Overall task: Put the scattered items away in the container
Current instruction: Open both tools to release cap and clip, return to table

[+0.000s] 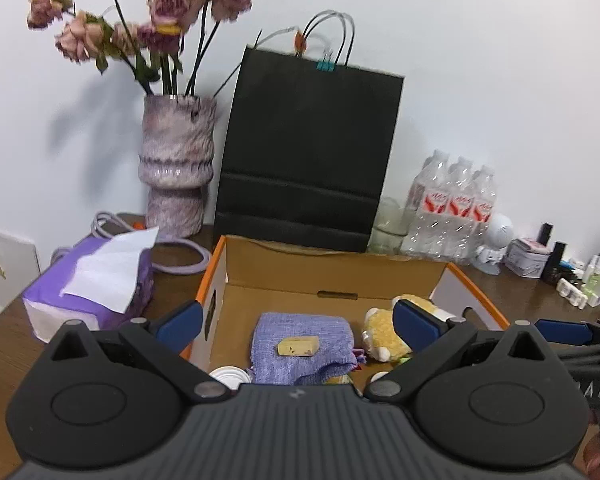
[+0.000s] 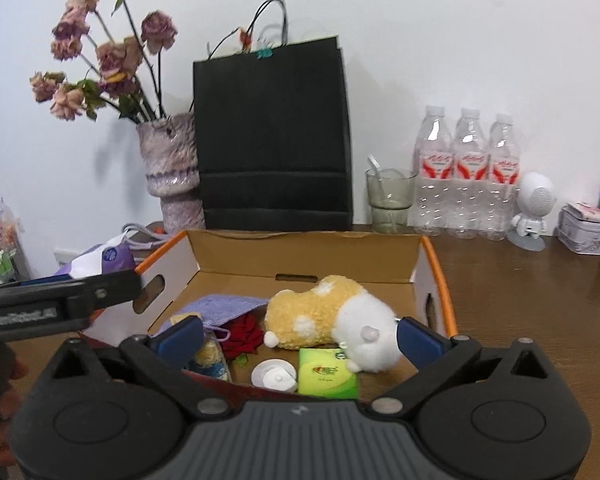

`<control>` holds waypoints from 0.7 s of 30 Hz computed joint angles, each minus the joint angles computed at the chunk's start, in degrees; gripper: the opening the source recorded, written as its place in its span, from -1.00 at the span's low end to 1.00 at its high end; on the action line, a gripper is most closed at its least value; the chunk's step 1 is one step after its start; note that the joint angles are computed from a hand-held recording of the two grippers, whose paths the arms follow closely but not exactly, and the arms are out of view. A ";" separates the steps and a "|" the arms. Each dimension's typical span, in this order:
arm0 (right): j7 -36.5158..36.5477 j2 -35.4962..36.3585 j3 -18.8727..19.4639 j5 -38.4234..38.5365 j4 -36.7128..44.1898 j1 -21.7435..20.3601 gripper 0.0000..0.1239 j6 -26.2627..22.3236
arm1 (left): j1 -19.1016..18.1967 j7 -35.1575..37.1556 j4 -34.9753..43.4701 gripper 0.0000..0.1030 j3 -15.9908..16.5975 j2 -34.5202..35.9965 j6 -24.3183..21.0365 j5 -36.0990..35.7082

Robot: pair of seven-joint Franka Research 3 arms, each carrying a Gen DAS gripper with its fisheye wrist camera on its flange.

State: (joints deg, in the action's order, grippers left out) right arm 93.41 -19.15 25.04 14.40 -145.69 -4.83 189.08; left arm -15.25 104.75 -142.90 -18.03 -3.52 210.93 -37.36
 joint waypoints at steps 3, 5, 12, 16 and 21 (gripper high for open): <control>0.29 -2.82 -3.90 0.89 -2.79 3.53 0.66 -0.34 | 0.66 -5.82 -4.87 1.00 1.39 -3.60 0.55 6.87; 0.53 -5.40 -3.77 1.19 -5.33 2.93 0.66 -0.34 | 2.06 -6.98 -7.73 1.00 1.20 -5.92 0.49 9.12; 2.98 -15.51 -0.84 -1.20 -14.00 -2.13 0.66 -5.80 | 9.39 -3.76 -15.98 1.00 -3.94 -12.94 -1.53 6.77; 4.55 -20.23 -2.35 -4.01 -18.30 -0.98 0.66 -9.54 | 14.57 -2.51 -19.60 1.00 -8.00 -15.41 -3.50 5.71; 6.32 -22.40 -2.88 -8.17 -20.76 0.52 0.66 -12.64 | 18.74 -4.33 -22.07 1.00 -10.74 -17.72 -9.74 7.41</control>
State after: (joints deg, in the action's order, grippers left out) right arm 99.73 -41.55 22.16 6.23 -166.45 -4.31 176.44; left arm 3.49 100.42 -164.97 -28.78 -21.23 201.19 -29.95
